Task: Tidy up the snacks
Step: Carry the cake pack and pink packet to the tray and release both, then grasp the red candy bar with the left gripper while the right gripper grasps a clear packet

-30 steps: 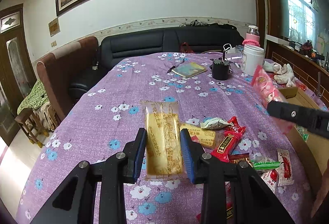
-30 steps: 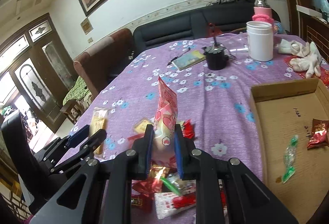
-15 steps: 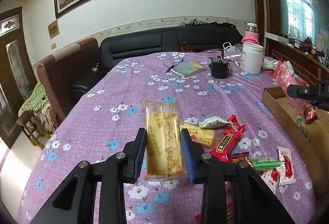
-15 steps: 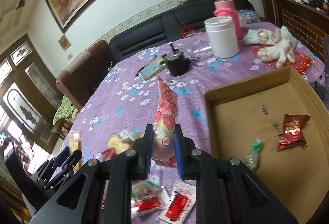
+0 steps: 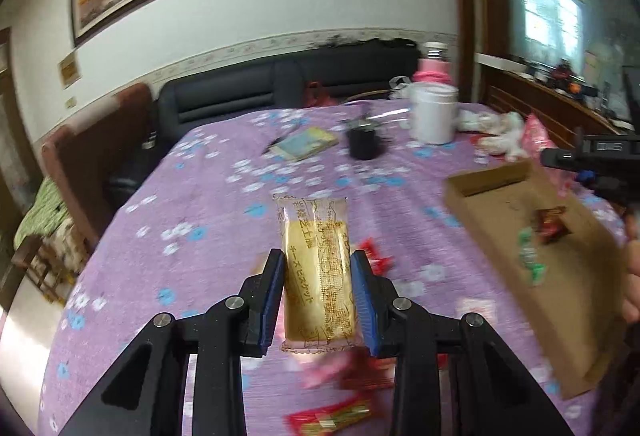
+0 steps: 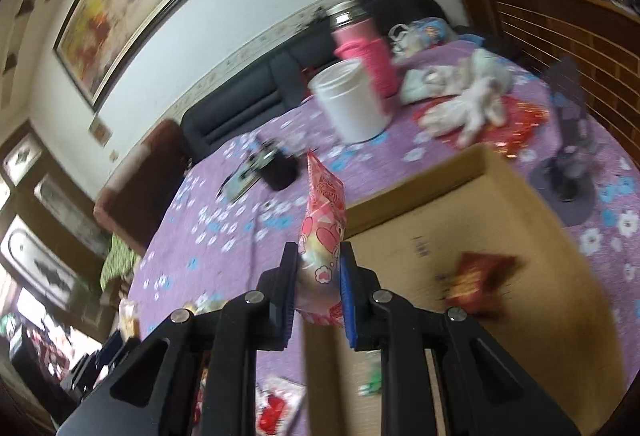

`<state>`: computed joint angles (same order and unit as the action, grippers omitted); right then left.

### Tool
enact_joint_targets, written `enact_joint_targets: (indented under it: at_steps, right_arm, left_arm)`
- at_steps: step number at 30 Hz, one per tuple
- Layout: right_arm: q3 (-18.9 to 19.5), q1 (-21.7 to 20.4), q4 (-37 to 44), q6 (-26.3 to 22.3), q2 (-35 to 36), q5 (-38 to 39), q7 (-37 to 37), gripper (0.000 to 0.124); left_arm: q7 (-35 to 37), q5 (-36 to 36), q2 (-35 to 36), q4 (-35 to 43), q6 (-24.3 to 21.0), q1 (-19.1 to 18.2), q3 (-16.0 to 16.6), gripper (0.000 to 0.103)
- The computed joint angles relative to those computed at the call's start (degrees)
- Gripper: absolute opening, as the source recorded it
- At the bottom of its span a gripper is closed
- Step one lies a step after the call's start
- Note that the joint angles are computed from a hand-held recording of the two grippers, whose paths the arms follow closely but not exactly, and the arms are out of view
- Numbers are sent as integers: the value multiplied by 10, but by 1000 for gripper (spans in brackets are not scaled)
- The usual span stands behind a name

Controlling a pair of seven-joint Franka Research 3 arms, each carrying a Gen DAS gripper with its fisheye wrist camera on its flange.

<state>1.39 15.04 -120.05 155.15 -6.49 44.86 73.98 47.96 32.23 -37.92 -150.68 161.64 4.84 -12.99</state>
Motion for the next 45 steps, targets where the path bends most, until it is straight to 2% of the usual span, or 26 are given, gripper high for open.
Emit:
enact_joint_targets:
  at_steps: [3, 5, 10, 12, 13, 18, 23, 27, 32, 34, 41, 45]
  right_arm:
    - [-12, -13, 2, -15, 4, 9, 9, 18]
    - [-16, -21, 8, -30, 11, 4, 21, 18]
    - [-16, -40, 19, -63, 31, -33, 65, 18]
    - [-15, -45, 23, -76, 37, -43, 75, 18]
    - [-14, -46, 27, -82, 42, -43, 73, 18]
    - [-9, -50, 37, -108, 54, -52, 71, 19]
    - [-3, -48, 49, -126, 64, -97, 86, 20]
    - [-2, -47, 49, -129, 61, -113, 92, 22]
    - [-1, -45, 48, -124, 60, -119, 95, 34]
    - [0, -44, 44, -114, 56, -122, 98, 35]
    - [-2, -32, 23, -72, 24, -23, 3, 35]
    - [1, -15, 22, -73, 14, 18, -59, 35]
  left_arm:
    - [25, -37, 32, 30, -4, -51, 17, 35]
    - [57, -84, 63, 53, -6, -100, 43, 35]
    - [185, -283, 148, 109, -12, -255, 130, 35]
    - [234, -355, 170, 122, -19, -295, 146, 35]
    - [246, -376, 179, 127, -21, -302, 144, 35]
    - [285, -420, 206, 137, -25, -296, 106, 35]
    - [286, -411, 203, 129, -24, -261, 63, 34]
    - [301, -430, 203, 126, -24, -264, 66, 35]
    - [307, -433, 211, 133, -22, -259, 64, 35]
    - [311, -439, 208, 132, -22, -259, 65, 35]
    - [322, -440, 160, 105, -10, -260, 73, 35]
    - [321, -430, 116, 76, -14, -257, 87, 35]
